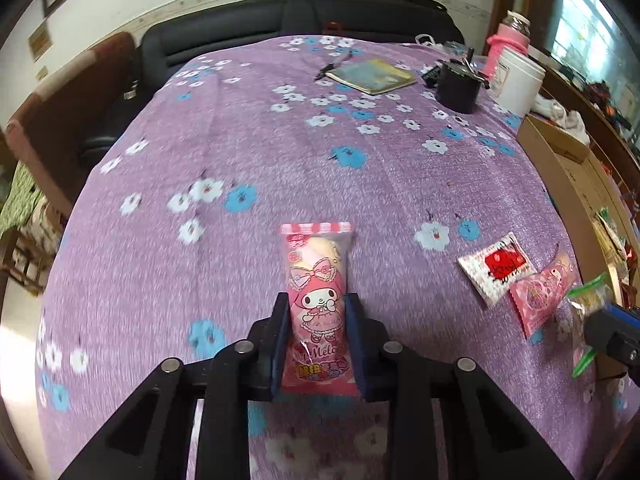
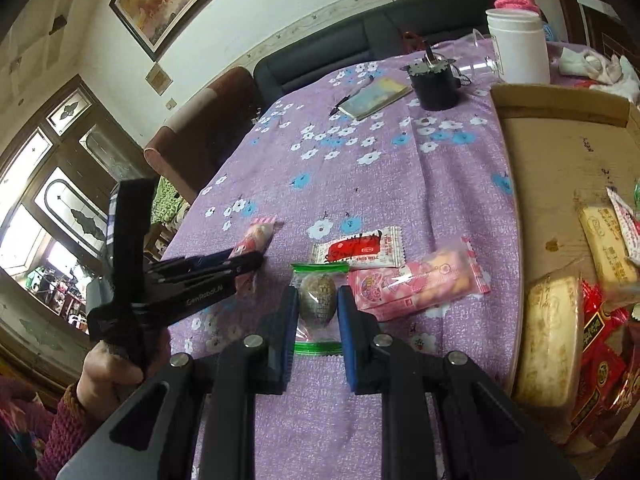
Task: Organize snacks
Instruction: 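Grasp the green-edged round candy with the right gripper while the left gripper grasps a pink cartoon candy packet, then carry the pink candy packet and green-edged candy over the cardboard tray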
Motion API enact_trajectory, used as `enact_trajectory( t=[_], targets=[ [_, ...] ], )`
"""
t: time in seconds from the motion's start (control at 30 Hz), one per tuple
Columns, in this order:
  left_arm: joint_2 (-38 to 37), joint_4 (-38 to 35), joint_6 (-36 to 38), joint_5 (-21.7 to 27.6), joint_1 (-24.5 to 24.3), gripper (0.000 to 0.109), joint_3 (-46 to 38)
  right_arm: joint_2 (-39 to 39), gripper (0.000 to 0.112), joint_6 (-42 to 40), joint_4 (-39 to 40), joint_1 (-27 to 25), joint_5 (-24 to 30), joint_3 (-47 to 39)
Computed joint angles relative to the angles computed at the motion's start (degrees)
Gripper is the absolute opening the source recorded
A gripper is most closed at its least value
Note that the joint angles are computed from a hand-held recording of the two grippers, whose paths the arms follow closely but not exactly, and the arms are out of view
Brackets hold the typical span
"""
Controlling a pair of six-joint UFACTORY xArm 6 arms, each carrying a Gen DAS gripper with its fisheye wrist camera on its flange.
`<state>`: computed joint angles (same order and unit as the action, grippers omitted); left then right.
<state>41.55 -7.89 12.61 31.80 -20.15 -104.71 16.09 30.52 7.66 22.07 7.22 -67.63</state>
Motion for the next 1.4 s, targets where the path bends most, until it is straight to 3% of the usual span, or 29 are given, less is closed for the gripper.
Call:
enact_trajectory(
  t=[0.3, 0.47, 0.53, 0.63, 0.77, 0.83, 0.97, 1.07, 1.3, 1.4],
  targets=[
    [-17.3, -2.8, -4.1, -11.8, -0.5, 0.025, 27.8, 2.0, 0.019, -3.3, 0.7, 1.6, 2.1, -2.6],
    [-22.8, -5.1, -3.2, -20.0, -0.8, 0.025, 36.8, 3.3, 0.019, -1.9, -3.4, 2.6, 3.3, -4.2],
    [-24.3, -9.5, 0.5, -23.2, -1.2, 0.025, 39.3, 3.6, 0.019, -0.6, -6.0, 2.9, 3.4, -4.6],
    [-25.7, -20.5, 9.5, -27.1, -2.4, 0.025, 41.5, 3.8, 0.019, 0.6, -8.5, 3.3, 3.2, -4.8],
    [-26.0, -24.9, 13.7, -29.1, -3.1, 0.025, 42.4, 4.2, 0.019, 1.2, -9.7, 3.4, 3.2, -5.1],
    [-25.9, -24.2, 13.2, -29.9, -3.3, 0.025, 42.7, 4.4, 0.019, 2.0, -10.7, 3.4, 3.5, -5.3],
    [-25.4, -30.1, 18.5, -31.5, -4.5, 0.025, 42.3, 4.5, 0.019, 2.9, -11.7, 3.3, 3.7, -5.5],
    [-25.5, -27.7, 16.7, -32.7, -4.6, 0.025, 43.1, 4.5, 0.019, 4.0, -13.1, 3.1, 3.6, -5.5],
    [-25.9, -31.6, 20.3, -33.9, -5.3, 0.025, 43.4, 4.7, 0.019, 2.8, -11.3, 3.2, 3.7, -5.5],
    [-25.9, -35.9, 23.8, -33.4, -5.4, 0.025, 42.8, 4.9, 0.019, 2.9, -11.2, 3.1, 3.7, -5.6]
  ],
)
